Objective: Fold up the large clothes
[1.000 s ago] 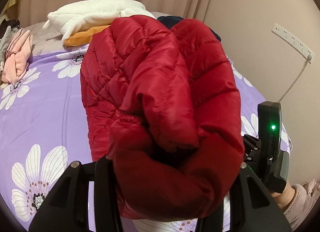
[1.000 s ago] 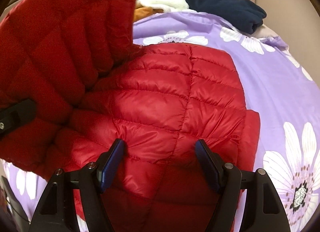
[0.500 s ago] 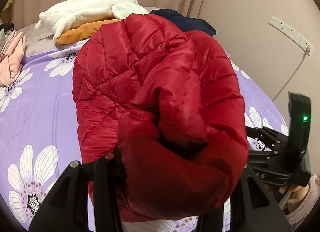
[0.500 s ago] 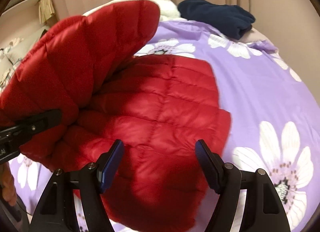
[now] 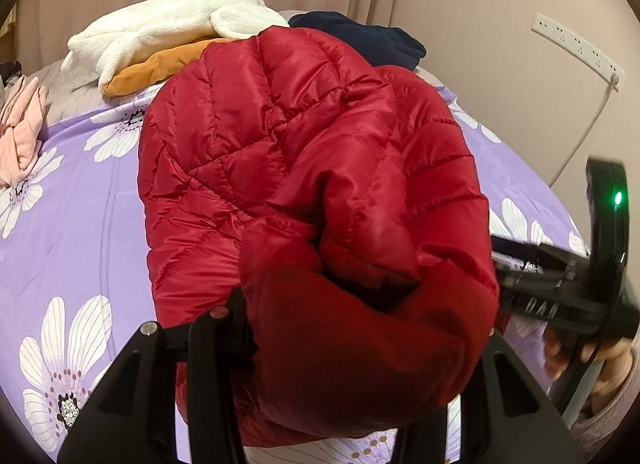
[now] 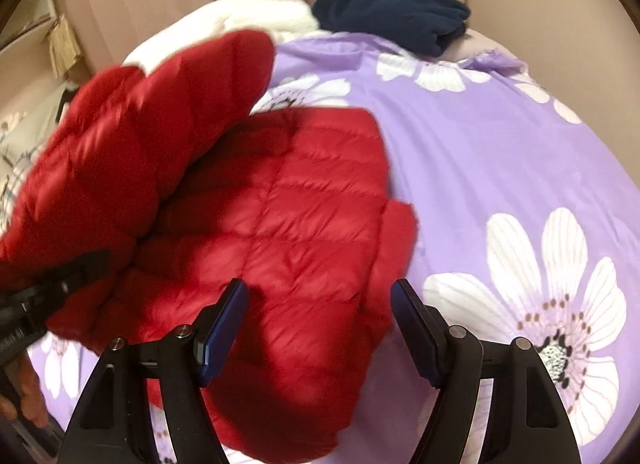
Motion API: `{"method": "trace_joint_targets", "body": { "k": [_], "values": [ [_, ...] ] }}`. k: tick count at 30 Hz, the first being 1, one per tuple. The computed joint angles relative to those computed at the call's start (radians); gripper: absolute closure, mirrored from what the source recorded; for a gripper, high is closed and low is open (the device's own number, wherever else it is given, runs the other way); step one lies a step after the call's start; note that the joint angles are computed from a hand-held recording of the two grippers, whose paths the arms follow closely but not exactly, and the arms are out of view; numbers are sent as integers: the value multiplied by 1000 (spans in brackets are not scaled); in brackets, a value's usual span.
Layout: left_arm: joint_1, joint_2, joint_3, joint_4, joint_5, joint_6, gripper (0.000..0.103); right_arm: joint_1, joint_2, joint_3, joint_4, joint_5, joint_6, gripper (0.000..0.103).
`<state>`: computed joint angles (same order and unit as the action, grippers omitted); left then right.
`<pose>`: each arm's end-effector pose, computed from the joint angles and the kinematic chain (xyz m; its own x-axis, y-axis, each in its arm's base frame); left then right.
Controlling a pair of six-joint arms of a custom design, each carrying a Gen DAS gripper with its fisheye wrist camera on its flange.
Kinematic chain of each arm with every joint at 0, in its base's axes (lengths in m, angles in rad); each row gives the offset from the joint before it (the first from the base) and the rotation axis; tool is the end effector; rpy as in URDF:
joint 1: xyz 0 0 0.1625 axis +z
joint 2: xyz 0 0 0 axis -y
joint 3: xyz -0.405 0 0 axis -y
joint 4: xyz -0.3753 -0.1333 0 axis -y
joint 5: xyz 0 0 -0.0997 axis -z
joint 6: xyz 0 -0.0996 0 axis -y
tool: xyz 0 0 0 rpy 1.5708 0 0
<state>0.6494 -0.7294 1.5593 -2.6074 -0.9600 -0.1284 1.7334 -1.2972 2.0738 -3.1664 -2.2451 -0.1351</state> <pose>-0.4181 -0.5566 0.0961 -0.6841 0.5007 -0.5304 0.6976 0.6614 -0.2754 0.1515 -0.4839 0.3091 -0.8221 0.2299 0.5209 -0.2233 0.7114 -0.6664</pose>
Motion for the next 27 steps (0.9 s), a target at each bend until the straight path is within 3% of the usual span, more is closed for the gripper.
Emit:
{"method": "trace_joint_targets", "body": {
  "k": [3, 6, 11, 16, 20, 23, 25, 27],
  "values": [
    [0, -8, 21, -24, -10, 19, 59, -3, -26, 3, -13, 20, 36, 27],
    [4, -19, 41, -48, -30, 28, 58, -14, -56, -4, -4, 100, 60, 27],
    [3, -20, 46, -46, -32, 40, 58, -52, -82, -64, 131, 355, 89, 23],
    [-6, -15, 42, -32, -9, 54, 56, -87, -49, -135, 231, 539, 170, 22],
    [-13, -17, 46, -28, 5, 62, 54, -93, -39, -148, 257, 626, 184, 21],
    [-7, -17, 39, -17, -8, 53, 54, -104, -55, -142, 263, 684, 191, 11],
    [-8, -12, 34, -9, -5, 55, 54, -115, -65, -142, 287, 732, 196, 10],
    [-15, -8, 34, -8, 6, 66, 54, -97, -57, -161, 326, 686, 188, 10]
  ]
}}
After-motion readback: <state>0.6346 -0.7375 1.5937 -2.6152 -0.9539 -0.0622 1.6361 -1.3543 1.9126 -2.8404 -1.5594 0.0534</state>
